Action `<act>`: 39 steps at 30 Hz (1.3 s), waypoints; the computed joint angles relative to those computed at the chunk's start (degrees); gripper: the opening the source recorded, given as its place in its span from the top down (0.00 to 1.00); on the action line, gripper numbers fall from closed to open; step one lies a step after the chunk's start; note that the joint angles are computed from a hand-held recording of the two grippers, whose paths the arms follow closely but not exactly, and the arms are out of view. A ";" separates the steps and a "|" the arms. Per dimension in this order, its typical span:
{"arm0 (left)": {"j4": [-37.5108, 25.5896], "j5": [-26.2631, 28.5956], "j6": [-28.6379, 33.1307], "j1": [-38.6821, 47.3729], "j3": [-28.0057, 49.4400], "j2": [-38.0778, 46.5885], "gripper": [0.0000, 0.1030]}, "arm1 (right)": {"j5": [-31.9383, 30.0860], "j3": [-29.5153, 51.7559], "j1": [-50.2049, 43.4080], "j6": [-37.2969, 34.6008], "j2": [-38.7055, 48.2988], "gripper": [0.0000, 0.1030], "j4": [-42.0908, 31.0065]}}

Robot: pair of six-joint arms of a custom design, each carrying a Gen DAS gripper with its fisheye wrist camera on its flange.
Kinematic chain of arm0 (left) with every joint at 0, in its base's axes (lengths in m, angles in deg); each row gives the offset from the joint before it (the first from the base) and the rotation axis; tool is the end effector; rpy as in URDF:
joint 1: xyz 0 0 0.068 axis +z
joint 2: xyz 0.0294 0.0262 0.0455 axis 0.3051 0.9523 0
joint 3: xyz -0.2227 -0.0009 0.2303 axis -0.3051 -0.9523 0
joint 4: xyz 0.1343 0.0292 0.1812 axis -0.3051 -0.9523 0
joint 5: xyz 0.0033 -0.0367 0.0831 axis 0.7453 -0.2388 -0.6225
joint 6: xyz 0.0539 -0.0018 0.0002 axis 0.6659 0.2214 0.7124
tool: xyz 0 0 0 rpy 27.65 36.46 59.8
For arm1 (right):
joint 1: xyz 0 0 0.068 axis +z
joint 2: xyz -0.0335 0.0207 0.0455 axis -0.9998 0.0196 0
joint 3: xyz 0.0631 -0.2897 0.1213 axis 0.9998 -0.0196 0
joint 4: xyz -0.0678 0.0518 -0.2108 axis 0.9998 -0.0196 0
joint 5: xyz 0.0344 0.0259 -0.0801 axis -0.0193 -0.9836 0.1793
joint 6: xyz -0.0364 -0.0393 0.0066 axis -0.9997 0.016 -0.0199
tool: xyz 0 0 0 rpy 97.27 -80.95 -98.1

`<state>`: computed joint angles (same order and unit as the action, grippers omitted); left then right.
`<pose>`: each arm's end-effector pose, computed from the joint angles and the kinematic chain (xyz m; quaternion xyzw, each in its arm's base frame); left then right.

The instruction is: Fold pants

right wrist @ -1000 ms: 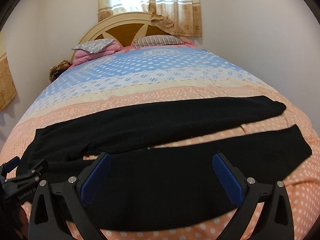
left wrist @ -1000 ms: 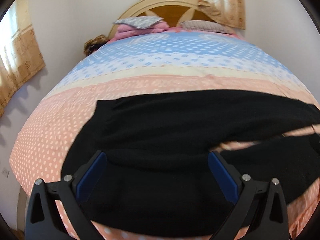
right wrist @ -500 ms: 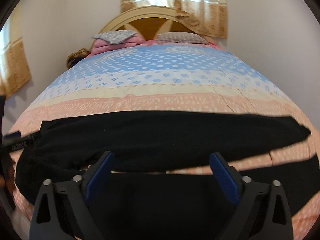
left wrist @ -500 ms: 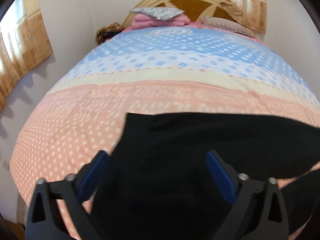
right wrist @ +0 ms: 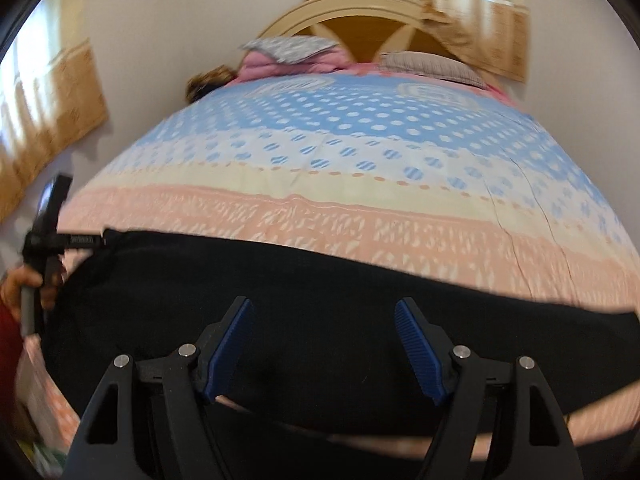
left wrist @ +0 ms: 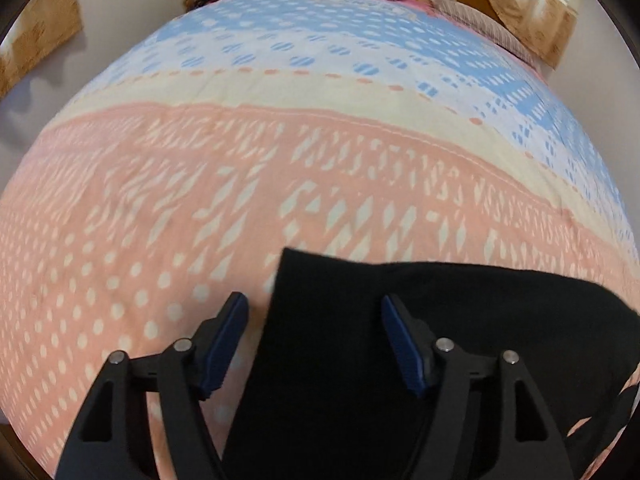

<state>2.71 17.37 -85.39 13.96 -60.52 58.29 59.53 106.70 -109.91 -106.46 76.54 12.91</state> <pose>0.2527 -0.0125 0.1244 -0.1987 0.9533 0.0024 0.2275 0.2650 -0.0831 0.1769 -0.1898 0.9114 0.0839 0.3553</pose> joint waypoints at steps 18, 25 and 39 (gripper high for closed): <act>6.21 0.51 3.48 1.07 1.94 3.98 0.51 | 4.12 31.13 9.58 -15.10 24.96 0.85 -24.65; 11.58 6.94 1.03 3.20 -0.84 -1.08 0.83 | -1.08 25.95 7.08 -12.62 17.06 0.95 -24.36; -4.05 -12.04 -4.05 -15.55 -18.64 -51.62 0.81 | -24.15 11.28 -17.63 -50.94 -7.99 0.95 -57.81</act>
